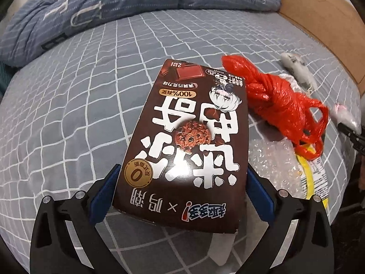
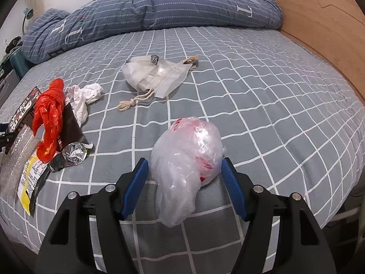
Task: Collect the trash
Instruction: 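Lift the snack box with the left tool while the right tool lifts the plastic bag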
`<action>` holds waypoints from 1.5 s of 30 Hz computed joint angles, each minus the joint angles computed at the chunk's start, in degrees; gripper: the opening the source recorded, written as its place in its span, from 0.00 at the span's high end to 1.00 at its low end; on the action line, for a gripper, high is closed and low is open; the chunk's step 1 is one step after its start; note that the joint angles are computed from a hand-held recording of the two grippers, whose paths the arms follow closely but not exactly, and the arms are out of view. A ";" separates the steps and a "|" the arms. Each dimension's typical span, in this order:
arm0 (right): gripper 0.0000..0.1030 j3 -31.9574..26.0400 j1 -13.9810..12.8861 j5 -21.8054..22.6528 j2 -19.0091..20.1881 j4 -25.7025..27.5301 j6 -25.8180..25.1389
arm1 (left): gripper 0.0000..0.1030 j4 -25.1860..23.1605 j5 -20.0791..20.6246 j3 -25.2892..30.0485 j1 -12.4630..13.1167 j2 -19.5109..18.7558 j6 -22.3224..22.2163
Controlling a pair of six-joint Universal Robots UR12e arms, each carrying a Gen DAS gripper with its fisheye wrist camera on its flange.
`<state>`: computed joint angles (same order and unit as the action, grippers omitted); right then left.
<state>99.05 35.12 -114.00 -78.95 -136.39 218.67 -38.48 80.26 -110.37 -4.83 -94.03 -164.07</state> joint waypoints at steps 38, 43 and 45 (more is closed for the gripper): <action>0.51 -2.71 2.89 -0.43 -0.84 -2.40 -2.42 | 0.09 11.36 8.72 -7.39 -2.02 9.53 -18.67; 0.51 -2.95 3.70 -0.93 -0.71 -2.93 -3.17 | 0.09 11.78 9.47 -8.31 -2.77 10.86 -19.92; 0.51 -3.03 4.23 -1.77 -0.71 -3.11 -3.74 | 0.09 12.03 9.75 -8.70 -3.04 11.43 -20.47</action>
